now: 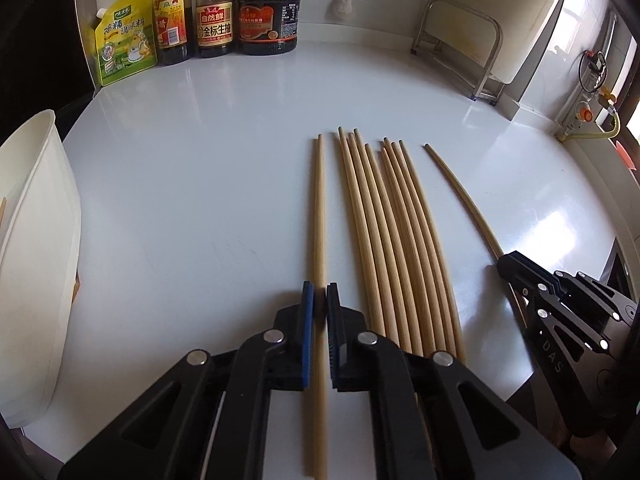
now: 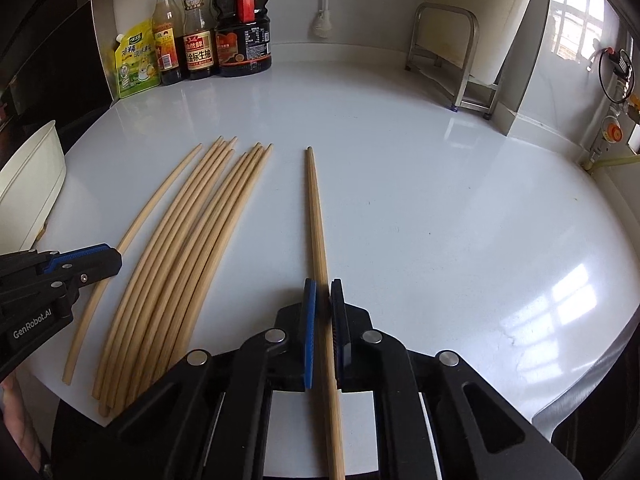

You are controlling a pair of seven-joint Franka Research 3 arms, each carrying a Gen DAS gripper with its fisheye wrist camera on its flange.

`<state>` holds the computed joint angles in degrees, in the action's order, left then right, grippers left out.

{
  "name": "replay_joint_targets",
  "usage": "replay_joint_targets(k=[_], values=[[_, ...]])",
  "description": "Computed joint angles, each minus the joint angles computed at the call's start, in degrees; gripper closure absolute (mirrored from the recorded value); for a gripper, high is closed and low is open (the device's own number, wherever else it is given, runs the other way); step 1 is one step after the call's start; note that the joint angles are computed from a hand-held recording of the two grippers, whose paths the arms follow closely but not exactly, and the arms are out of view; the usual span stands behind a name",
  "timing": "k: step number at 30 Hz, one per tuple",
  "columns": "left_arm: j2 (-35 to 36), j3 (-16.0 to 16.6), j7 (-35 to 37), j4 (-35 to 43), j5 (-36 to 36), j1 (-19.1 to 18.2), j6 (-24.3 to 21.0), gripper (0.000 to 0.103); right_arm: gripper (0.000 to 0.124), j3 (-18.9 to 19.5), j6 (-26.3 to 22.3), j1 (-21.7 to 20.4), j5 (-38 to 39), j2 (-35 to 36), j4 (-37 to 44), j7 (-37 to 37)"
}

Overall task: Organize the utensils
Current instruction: 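Close the right tool on a chopstick while the left tool grasps another, then carry both chopsticks into the basin and open both tools to release them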

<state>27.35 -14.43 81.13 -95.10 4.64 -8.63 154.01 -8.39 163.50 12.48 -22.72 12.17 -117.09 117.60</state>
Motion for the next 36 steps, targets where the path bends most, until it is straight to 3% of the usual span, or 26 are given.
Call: replay_joint_targets(k=[6, 17, 23, 25, 29, 33, 36], values=[[-1.2, -3.1, 3.4, -1.7, -6.5, 3.2, -1.0, 0.096, 0.117, 3.7, 2.7, -3.4, 12.4, -1.4, -2.5, -7.5], [-7.4, -4.4, 8.3, -7.4, -14.0, 5.6, 1.7, 0.096, 0.117, 4.9, 4.2, -2.4, 18.2, -5.2, -4.6, -11.8], [-12.9, -4.3, 12.2, -12.1, -19.9, 7.2, 5.3, 0.096, 0.117, 8.3, 4.6, -2.3, 26.2, -7.0, -3.7, -19.0], [-14.6, -3.9, 14.0, -13.1, -22.1, 7.9, 6.0, 0.096, 0.117, 8.2, 4.7, -1.0, 24.1, -6.6, -2.2, -17.7], [-18.2, -1.3, 15.9, -15.4, -24.8, 8.6, 7.8, 0.096, 0.117, 10.9, 5.3, 0.2, 29.6, -4.2, 2.4, -22.7], [-20.9, 2.2, 14.8, -17.3, -23.9, 9.2, 9.3, 0.096, 0.117, 13.0, 3.6, 2.4, 33.3, 0.5, 10.3, -27.1], [-21.8, 5.2, 11.0, -18.5, -19.4, 9.6, 11.5, 0.096, 0.117, 13.5, 1.4, 4.6, 34.4, 5.1, 17.4, -28.5]])
